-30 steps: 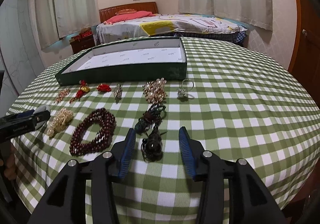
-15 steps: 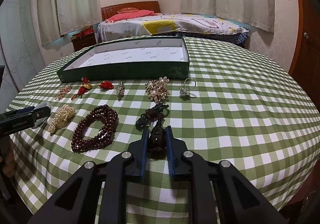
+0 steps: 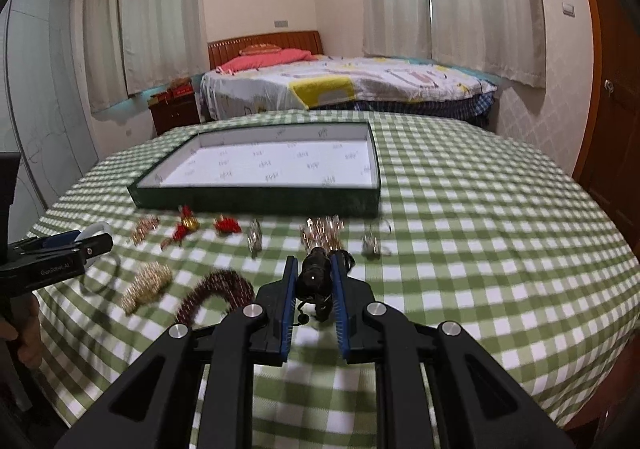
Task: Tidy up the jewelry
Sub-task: 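Close the left tool on the white bangle while the right tool grips the black necklace, then carry the bangle and necklace into the green box and open both tools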
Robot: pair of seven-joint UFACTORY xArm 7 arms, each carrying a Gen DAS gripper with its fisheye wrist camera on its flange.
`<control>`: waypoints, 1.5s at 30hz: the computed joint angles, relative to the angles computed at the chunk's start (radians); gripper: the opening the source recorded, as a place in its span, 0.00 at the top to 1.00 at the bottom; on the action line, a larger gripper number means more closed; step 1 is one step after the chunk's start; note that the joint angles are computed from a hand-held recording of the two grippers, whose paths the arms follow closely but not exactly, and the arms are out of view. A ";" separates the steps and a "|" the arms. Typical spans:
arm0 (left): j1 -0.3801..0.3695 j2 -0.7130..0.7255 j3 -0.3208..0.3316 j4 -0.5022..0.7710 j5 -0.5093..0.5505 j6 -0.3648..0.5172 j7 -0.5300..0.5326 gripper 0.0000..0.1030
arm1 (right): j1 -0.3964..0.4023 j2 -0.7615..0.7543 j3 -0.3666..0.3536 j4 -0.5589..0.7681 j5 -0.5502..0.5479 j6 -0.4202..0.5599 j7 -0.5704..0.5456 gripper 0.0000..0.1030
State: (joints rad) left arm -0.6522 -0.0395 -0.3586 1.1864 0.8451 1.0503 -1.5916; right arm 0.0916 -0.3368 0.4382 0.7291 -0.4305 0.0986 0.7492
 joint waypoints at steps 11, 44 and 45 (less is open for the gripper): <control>0.013 0.081 0.046 0.160 0.083 -0.031 0.066 0.33 | -0.252 0.125 0.170 0.214 -0.230 -0.068 0.159 0.83; -0.015 0.443 0.279 0.480 -0.197 -0.163 0.378 0.33 | -0.128 0.620 0.115 0.617 -0.042 0.263 -0.107 0.83; -0.021 0.445 0.284 0.481 -0.192 -0.160 0.377 0.32 | -0.123 0.618 0.107 0.614 -0.027 0.261 -0.118 0.82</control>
State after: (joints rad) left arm -0.6730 0.4051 -0.0747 1.6679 0.6534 0.8900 -1.2147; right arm -0.0310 0.2808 0.5449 1.3430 -0.4571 0.3598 0.6315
